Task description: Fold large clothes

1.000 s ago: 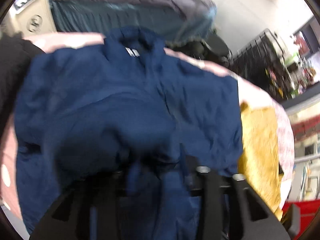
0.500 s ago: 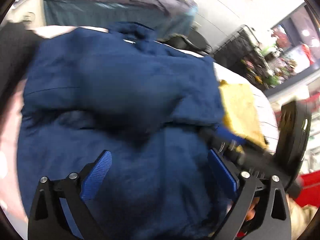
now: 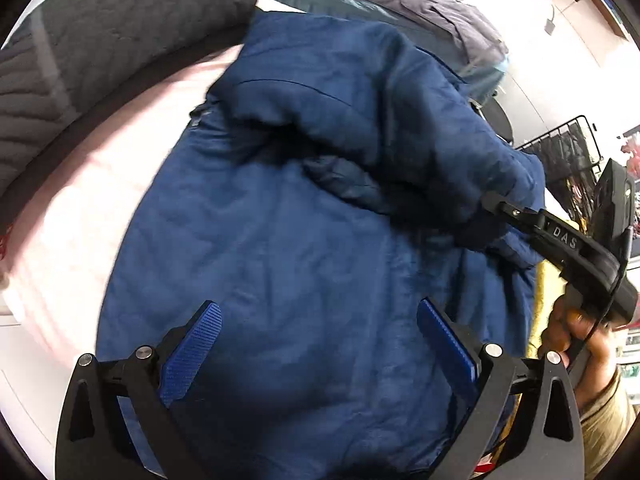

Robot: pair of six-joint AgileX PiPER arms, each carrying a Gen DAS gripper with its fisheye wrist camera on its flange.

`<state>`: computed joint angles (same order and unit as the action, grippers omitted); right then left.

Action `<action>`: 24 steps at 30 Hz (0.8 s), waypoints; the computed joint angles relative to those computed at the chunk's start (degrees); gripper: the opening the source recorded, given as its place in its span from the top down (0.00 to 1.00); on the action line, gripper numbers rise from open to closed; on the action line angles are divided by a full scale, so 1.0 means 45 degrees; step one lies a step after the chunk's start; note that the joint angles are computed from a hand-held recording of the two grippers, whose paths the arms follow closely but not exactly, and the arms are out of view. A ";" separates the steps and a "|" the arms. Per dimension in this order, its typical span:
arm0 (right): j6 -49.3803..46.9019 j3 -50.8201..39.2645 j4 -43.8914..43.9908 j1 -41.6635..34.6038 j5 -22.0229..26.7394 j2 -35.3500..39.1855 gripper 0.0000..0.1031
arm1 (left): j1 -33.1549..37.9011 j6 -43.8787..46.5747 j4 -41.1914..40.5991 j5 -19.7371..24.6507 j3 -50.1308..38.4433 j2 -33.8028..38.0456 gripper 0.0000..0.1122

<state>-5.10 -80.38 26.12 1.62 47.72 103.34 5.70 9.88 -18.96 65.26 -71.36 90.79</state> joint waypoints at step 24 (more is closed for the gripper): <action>0.1258 -0.0208 -0.3057 -0.2107 0.0047 -0.1369 0.33 | -0.1256 -0.2530 0.2645 -0.1327 -0.3658 0.2670 0.14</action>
<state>0.56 -81.32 12.37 -7.87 47.93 97.18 0.04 -1.50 -7.06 59.29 -87.82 102.81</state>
